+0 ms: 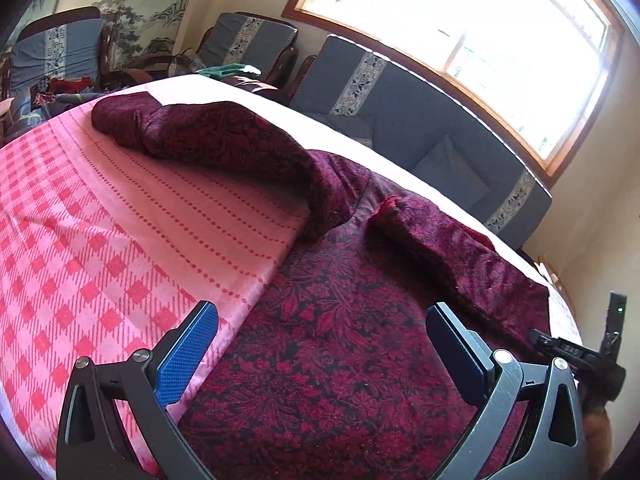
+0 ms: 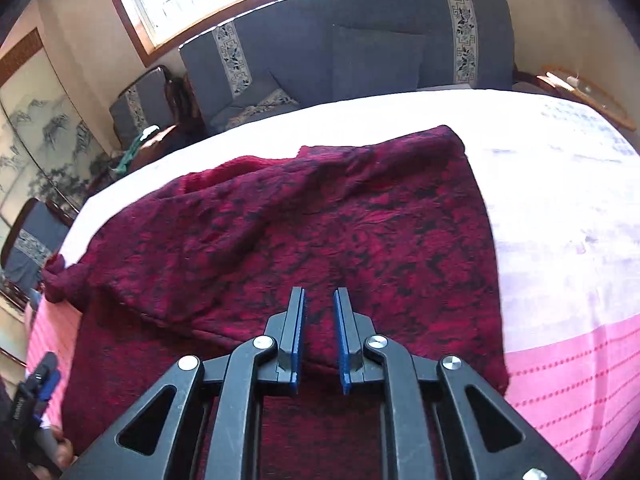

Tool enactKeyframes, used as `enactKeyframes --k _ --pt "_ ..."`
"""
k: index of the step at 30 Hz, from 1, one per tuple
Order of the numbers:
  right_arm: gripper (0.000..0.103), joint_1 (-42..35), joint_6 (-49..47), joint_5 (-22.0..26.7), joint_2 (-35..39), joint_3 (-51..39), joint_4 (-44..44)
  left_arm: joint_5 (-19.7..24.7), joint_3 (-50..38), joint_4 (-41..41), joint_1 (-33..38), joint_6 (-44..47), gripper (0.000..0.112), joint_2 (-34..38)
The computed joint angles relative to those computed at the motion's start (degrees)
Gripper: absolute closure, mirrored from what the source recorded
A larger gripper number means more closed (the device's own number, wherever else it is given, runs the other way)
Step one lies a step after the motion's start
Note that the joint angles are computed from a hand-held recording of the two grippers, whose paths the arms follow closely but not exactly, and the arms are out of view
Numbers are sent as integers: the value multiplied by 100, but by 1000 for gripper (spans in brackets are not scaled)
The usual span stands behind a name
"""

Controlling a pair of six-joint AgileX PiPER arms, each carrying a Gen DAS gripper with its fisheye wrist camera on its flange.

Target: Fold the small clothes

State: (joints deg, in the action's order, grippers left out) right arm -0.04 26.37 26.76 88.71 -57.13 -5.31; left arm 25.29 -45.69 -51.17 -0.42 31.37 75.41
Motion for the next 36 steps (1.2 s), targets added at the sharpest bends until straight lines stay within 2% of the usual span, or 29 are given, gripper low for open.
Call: enactKeyframes --k 1,3,6,8,11,12,14,16,18,19,20,21,23,24,25,28,30,32,34,35,36 --pt "94 -111 -288 -183 9 179 182 456 -219 -189 129 260 9 75" --pt "95 -70 -201 -520 -66 418 -90 1354 -907 -140 310 160 9 433" --pt "95 -60 72 -750 -76 524 -275 2095 -2154 108 331 -294 9 1189" --pt "93 -106 -276 -866 -160 639 52 2195 -3097 830 119 -1051 9 1775" --pt "93 -204 -1078 -978 -167 647 1004 2211 -4416 2019 -292 -1850 10 2620" --pt "93 -294 -1529 -1020 -182 689 1477 2426 -4960 2363 -409 -1947 10 2981" --pt "93 -341 -1910 -1046 -191 708 1894 2990 -6043 3118 -682 -2076 11 3725" --pt "91 -403 -2339 -1074 -186 737 2292 3275 -6688 3665 -908 -2331 36 4280" --pt "90 -427 -2526 -1092 -191 756 2481 3845 -7354 3628 -913 -2454 86 4845" --pt "90 -431 -2627 -1102 -199 770 2588 3926 -7415 3475 -864 -2510 92 4955" --pt "90 -451 -2801 -1103 -202 779 2767 3779 -7255 3424 -842 -2574 95 4887" --pt "89 -479 -2968 -1110 -203 794 2940 3482 -6936 3547 -878 -2610 107 4705" --pt "89 -497 -3109 -1115 -205 805 3093 2703 -6214 4078 -958 -2927 110 4215" --pt "89 -506 -3174 -1115 -198 804 3153 2342 -5865 4027 -869 -3038 110 3986" --pt "89 -506 -3184 -1125 -196 808 3158 2206 -5740 3937 -774 -3075 110 3907" --pt "88 -501 -3141 -1138 -179 795 3100 2447 -5757 4207 -789 -3004 110 4063" --pt "88 -517 -3241 -1145 -190 814 3205 2111 -5181 3490 -575 -2360 109 3730" --pt "87 -540 -3377 -1138 -197 826 3334 1563 -4331 2463 -195 -1467 106 3122" --pt "86 -552 -3497 -1126 -197 825 3439 1397 -3791 1615 312 -839 96 2696" --pt "85 -557 -3556 -1125 -198 830 3492 1538 -3680 1118 652 -462 81 2619" --pt "84 -561 -3607 -1121 -201 832 3537 1778 -3712 748 1012 -208 58 2646"
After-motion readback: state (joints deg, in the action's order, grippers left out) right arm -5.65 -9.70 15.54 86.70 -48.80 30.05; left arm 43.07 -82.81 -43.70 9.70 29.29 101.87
